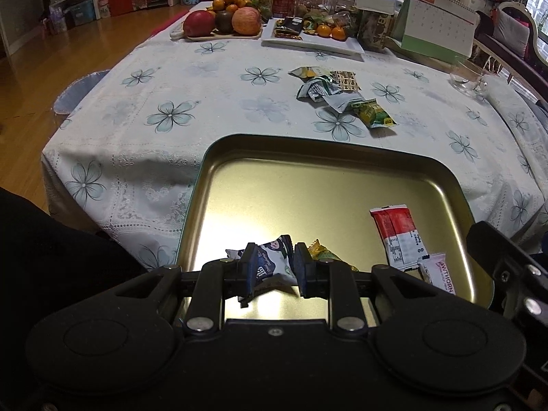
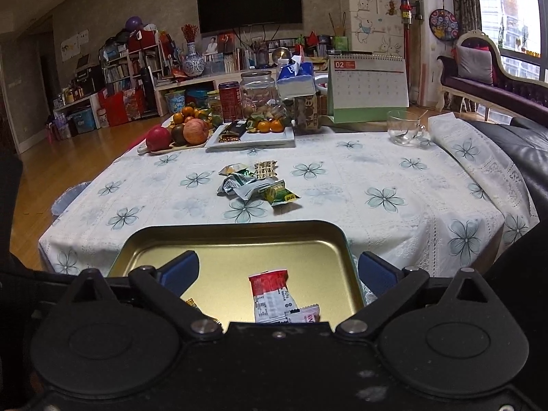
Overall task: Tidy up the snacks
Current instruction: 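Move both open tools back toward the snack pile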
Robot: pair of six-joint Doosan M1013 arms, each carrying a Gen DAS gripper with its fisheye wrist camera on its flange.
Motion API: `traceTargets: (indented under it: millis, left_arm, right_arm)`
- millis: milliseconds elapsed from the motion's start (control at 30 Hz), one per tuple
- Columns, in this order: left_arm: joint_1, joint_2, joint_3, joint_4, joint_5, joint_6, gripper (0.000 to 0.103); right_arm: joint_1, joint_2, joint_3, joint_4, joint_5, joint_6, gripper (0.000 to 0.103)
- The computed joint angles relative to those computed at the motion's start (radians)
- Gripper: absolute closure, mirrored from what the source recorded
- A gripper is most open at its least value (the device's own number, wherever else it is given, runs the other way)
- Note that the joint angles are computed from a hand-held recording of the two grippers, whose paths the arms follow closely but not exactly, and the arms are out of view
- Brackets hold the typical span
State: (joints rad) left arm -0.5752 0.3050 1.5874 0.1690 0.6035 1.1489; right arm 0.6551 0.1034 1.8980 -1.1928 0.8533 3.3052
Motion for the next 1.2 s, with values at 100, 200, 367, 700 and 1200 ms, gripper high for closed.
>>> traceTargets:
  millis: [100, 200, 367, 700, 1200]
  left_arm:
    - [-0.001, -0.001, 0.005, 0.017, -0.013, -0.003, 0.07]
    - [-0.009, -0.006, 0.017, 0.078, -0.034, -0.047, 0.069]
    - [-0.001, -0.015, 0.03, 0.067, -0.073, -0.048, 0.05]
    - [-0.002, 0.008, -0.03, 0.156, -0.015, -0.097, 0.05]
    - [0.049, 0.176, -0.349, -0.015, 0.136, 0.125, 0.05]
  right_arm:
    - [-0.002, 0.002, -0.004, 0.008, 0.004, -0.011, 0.0]
    - [-0.006, 0.003, -0.008, 0.028, 0.001, -0.018, 0.0]
    - [-0.024, 0.003, -0.018, 0.094, -0.019, -0.044, 0.0]
    - [-0.098, 0.009, -0.067, 0.25, -0.082, -0.22, 0.0]
    - [-0.296, 0.123, -0.278, 0.553, -0.133, -0.643, 0.0]
